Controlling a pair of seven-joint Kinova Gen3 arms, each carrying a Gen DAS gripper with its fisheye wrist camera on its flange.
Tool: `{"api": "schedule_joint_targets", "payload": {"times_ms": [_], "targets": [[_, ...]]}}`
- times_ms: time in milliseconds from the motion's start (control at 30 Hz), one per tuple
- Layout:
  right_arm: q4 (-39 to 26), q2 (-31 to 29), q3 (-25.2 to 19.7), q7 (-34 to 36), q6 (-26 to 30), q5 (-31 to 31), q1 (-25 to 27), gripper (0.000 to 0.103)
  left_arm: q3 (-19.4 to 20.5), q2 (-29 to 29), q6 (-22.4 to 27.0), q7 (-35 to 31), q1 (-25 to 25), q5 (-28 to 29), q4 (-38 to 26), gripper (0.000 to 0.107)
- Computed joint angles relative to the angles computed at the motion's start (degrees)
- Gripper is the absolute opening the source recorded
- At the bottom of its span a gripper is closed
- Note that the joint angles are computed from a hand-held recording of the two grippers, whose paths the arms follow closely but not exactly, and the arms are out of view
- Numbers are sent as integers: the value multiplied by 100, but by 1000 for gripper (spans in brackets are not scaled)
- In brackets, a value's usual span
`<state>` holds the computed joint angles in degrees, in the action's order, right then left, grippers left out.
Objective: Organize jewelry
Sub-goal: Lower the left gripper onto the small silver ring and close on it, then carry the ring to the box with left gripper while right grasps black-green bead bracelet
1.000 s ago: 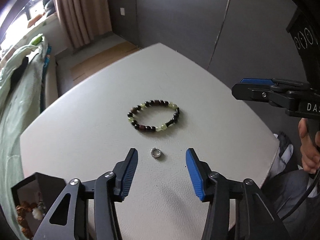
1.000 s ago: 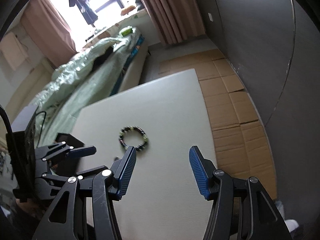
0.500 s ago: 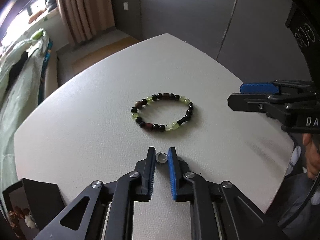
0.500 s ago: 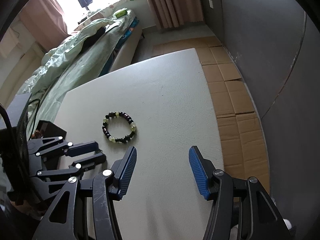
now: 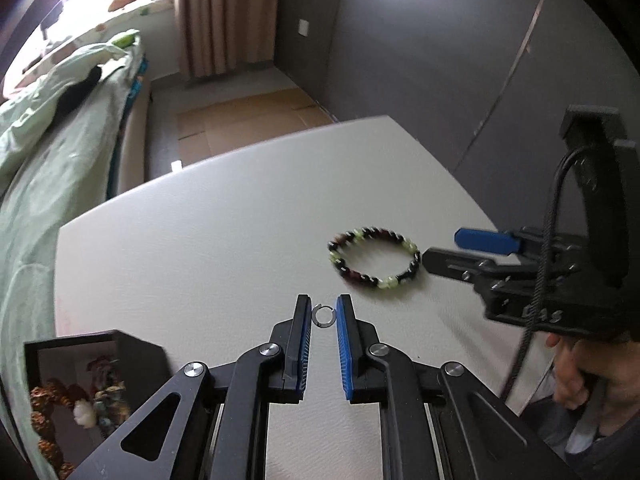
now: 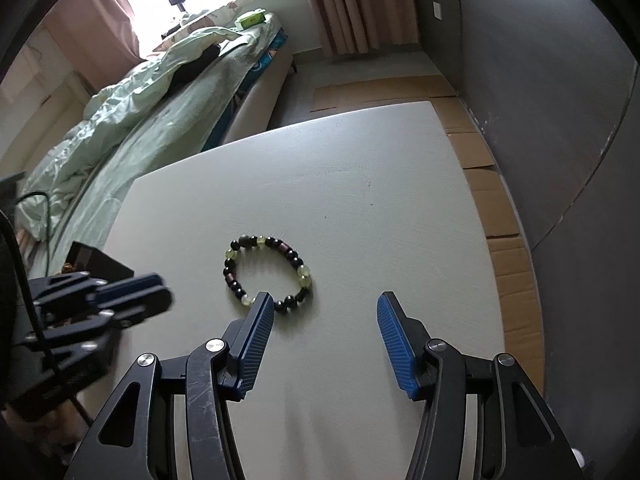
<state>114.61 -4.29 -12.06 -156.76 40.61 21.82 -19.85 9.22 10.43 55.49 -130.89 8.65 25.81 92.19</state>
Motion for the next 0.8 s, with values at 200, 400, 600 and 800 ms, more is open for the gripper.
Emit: {"api": "schedule_joint_targets", "payload": {"times_ms": [200,400,600,800], "targets": [[-376,351,48,299,140,184,-135,47,-94,-85,30,87,-186,205,-59,13],[-718,702,222,449,571,301,-411,38,-216,-231,217,-25,-452,530,-99,13],[-1053,977,268,468,1192,674,-783,11,-391,-429,450,-172,-731,870,-129,13],[-846,757,281,565,732,252,-608,9,-613,-481,657,-186,-1038,1116,-231,13]]}}
